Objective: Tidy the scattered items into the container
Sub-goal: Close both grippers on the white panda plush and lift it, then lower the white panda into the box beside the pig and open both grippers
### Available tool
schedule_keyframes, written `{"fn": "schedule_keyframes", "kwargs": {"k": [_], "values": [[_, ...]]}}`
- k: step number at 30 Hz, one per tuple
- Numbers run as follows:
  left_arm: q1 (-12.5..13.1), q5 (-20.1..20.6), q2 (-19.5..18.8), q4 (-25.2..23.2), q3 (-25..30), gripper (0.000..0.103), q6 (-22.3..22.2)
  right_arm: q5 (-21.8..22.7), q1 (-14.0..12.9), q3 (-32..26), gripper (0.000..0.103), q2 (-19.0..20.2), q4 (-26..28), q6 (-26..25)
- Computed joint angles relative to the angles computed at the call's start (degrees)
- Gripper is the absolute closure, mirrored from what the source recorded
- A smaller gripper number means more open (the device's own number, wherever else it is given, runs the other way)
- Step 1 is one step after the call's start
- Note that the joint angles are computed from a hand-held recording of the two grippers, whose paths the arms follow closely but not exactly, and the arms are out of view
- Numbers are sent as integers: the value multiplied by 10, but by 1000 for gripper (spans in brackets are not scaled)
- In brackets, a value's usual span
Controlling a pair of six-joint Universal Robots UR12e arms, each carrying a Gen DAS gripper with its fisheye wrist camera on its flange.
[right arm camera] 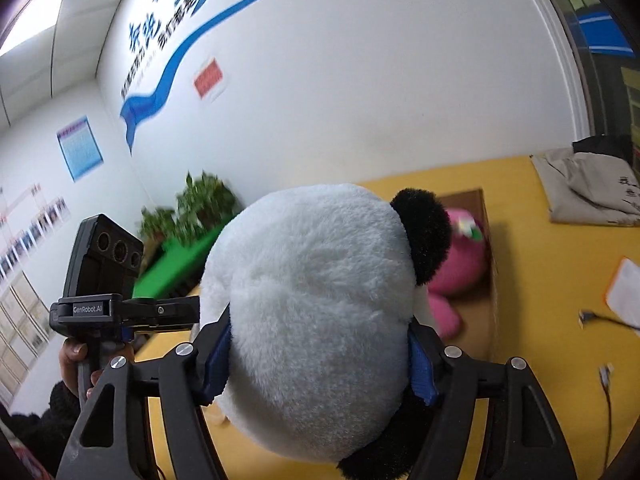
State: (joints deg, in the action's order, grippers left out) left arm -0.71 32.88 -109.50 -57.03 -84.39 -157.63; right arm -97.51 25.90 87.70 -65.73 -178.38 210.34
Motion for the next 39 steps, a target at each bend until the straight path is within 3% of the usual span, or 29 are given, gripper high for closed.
{"fn": "schedule_keyframes", "kwargs": {"k": [3, 7, 9, 11, 14, 18, 22, 24, 25, 28, 33, 35, 39], "values": [[-26, 52, -37, -8, 56, 64, -19, 16, -22, -17, 27, 21, -9, 15], [-47, 112, -79, -41, 95, 64, -30, 38, -44, -20, 27, 38, 25, 49], [-45, 98, -84, -30, 86, 64, -25, 53, -50, -16, 27, 45, 38, 62], [-44, 86, -87, -32, 88, 64, -31, 70, -57, -4, 27, 48, 16, 82], [-49, 99, -92, -41, 98, 64, -27, 80, -63, -2, 24, 50, 14, 98], [-57, 114, -99, -43, 109, 59, -15, 63, -66, 8, 15, 34, 49, 74], [-57, 125, -97, -40, 113, 59, -10, 3, -56, 6, 11, 12, 92, 34], [-56, 130, -91, -20, 107, 59, -12, -23, -51, 3, 18, 4, 91, 6], [-53, 119, -85, 8, 99, 59, -14, -15, -52, -4, 28, 4, 91, -2], [-47, 103, -76, 62, 88, 56, -24, -11, -50, -38, 49, 17, 154, -36], [-74, 213, -106, 13, 133, 56, 14, 14, -59, -44, 49, 32, 197, -24], [-83, 225, -113, 28, 132, 56, 20, 36, -66, -33, 40, 30, 205, -5], [-95, 241, -123, 39, 137, 54, 2, 42, -70, -20, 38, 25, 207, 10]]}}
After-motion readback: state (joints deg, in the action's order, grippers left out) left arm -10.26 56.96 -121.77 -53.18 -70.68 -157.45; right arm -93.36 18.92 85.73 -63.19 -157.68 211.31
